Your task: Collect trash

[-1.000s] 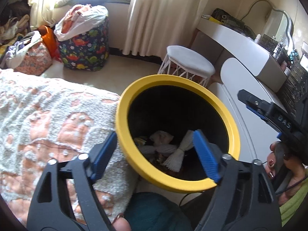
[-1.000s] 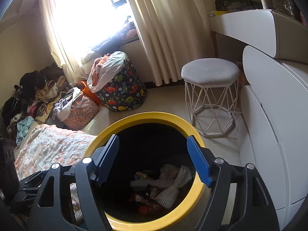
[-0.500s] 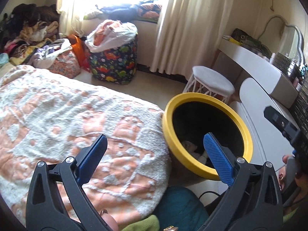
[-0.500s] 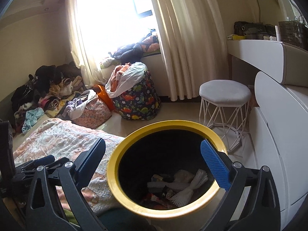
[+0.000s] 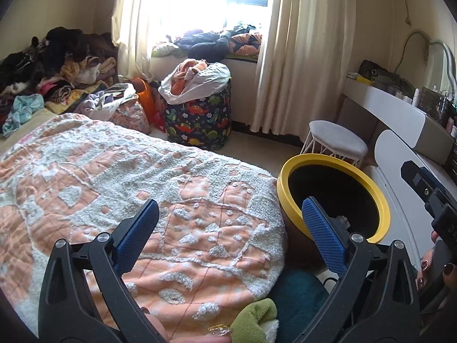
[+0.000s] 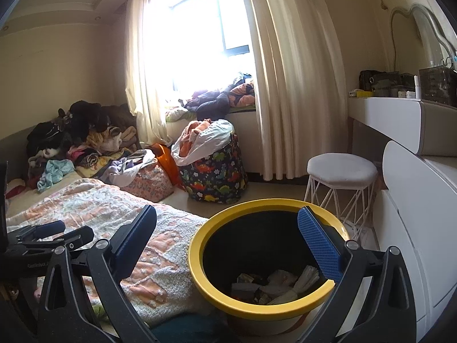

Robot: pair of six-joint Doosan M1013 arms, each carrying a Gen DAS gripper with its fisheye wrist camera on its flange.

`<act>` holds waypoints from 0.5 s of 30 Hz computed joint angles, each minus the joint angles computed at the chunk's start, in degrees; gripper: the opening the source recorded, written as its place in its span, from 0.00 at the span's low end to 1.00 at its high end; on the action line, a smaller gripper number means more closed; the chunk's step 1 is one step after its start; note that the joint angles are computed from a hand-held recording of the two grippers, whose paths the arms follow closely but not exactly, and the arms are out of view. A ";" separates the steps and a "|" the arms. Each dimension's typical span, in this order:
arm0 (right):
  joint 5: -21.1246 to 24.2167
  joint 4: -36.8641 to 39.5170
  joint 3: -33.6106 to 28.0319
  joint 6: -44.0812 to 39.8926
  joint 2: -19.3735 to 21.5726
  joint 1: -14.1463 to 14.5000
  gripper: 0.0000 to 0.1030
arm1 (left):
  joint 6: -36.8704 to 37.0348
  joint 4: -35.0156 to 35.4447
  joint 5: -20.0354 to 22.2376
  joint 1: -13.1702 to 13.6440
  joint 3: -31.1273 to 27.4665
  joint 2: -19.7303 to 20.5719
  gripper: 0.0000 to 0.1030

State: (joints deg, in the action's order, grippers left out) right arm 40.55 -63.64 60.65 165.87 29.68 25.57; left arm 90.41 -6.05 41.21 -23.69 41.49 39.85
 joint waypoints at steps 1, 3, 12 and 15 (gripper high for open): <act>-0.11 -0.46 0.23 0.53 -0.08 0.03 0.94 | -0.30 0.44 -0.63 0.03 0.67 -0.33 0.89; 0.04 -1.84 0.51 1.72 -0.12 0.20 0.94 | -0.28 0.16 -1.29 0.14 1.40 -0.68 0.89; 0.47 -5.24 0.96 3.05 0.04 0.73 0.94 | -0.49 0.37 -4.18 0.10 3.87 -1.99 0.89; 0.44 -5.32 1.08 3.26 -0.02 0.74 0.94 | -0.27 0.12 -3.96 0.13 3.77 -1.94 0.89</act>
